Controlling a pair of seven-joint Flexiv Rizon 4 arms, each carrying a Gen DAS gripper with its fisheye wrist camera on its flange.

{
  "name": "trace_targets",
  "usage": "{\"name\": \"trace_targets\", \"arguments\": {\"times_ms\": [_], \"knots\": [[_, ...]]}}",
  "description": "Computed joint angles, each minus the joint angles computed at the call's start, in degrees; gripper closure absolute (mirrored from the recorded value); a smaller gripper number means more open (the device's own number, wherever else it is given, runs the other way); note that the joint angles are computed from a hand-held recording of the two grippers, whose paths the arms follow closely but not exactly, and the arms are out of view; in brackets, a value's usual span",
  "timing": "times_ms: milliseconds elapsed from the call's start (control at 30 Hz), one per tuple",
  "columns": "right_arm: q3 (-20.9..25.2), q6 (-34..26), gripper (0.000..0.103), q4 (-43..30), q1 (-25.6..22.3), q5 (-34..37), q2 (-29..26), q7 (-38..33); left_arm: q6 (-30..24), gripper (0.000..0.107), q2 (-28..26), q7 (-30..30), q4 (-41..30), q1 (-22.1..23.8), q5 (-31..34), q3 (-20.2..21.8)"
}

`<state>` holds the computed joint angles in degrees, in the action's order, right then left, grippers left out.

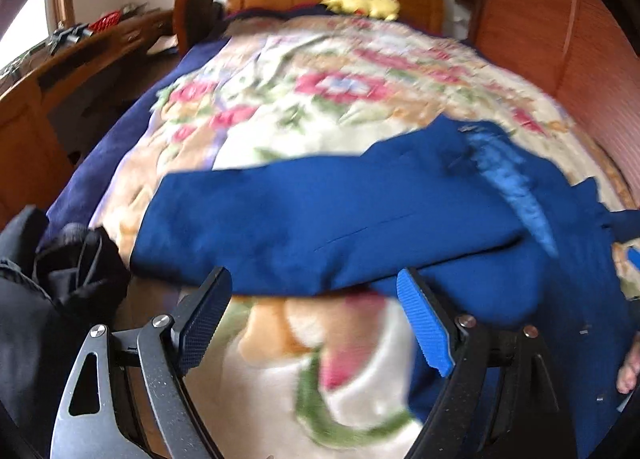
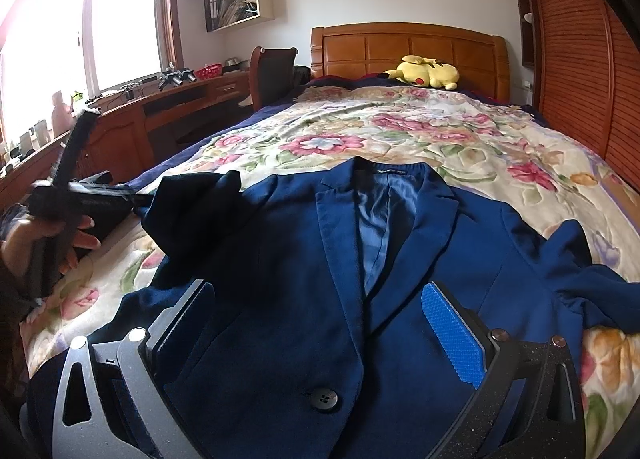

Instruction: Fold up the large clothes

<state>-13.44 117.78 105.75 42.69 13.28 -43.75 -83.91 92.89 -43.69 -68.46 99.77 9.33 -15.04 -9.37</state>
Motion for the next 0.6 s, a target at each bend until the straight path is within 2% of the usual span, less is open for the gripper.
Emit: {"name": "trace_targets", "arguments": {"times_ms": [400, 600], "knots": [[0.35, -0.77, 0.0, 0.06, -0.58, -1.15, 0.2, -0.13, -7.5, 0.022, -5.56, -1.45, -7.17, -5.57, 0.67, 8.93], [-0.41, -1.34, 0.0, 0.07, 0.05, -1.13, 0.21, 0.07, -6.21, 0.022, -7.26, -3.2, -9.79, -6.25, 1.41, 10.46]]}}
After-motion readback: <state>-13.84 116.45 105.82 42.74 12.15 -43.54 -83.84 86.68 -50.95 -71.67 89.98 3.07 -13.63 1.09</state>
